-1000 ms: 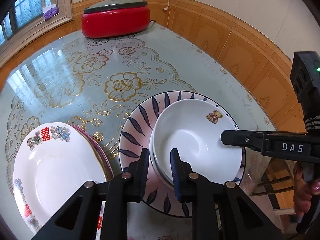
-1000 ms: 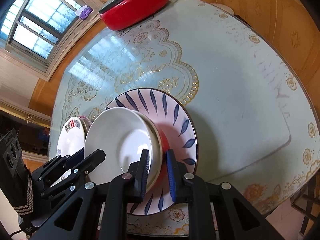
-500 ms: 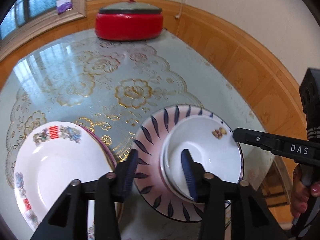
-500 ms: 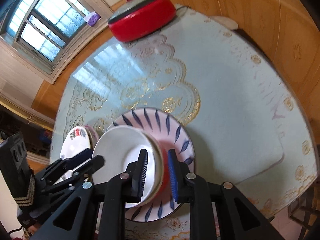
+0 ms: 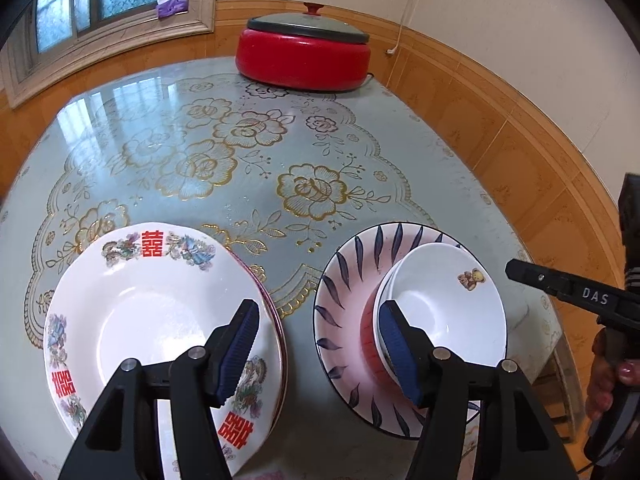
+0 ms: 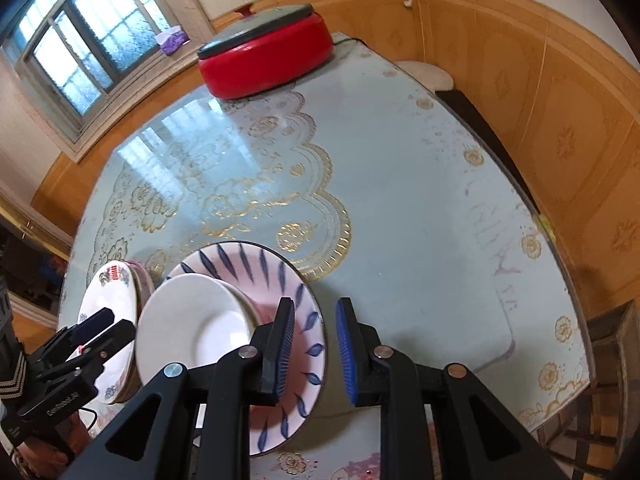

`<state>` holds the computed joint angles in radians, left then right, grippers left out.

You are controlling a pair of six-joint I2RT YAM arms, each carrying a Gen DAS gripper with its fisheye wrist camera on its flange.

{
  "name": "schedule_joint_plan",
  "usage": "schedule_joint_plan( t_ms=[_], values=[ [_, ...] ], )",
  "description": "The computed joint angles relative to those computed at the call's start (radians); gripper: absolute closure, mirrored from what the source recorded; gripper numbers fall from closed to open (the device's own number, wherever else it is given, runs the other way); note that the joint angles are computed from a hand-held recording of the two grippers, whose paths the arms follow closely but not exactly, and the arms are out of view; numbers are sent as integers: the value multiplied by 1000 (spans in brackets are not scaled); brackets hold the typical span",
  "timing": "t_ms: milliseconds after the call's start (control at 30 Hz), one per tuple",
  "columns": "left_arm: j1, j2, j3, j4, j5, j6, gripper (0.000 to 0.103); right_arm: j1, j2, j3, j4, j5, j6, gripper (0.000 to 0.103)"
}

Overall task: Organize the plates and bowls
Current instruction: 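Grasp the rim of the blue-striped plate with the right tool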

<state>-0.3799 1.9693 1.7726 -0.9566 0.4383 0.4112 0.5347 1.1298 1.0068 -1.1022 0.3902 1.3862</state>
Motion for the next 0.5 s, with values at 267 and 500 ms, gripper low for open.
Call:
schedule_joint_plan(
  t_ms=[267, 500],
  values=[
    [2, -15, -25, 15, -14, -30, 39, -36, -52, -102, 90, -59, -16, 82],
    [11, -37, -50, 35, -16, -52, 37, -79, -125, -235, 223, -162, -17, 82]
  ],
)
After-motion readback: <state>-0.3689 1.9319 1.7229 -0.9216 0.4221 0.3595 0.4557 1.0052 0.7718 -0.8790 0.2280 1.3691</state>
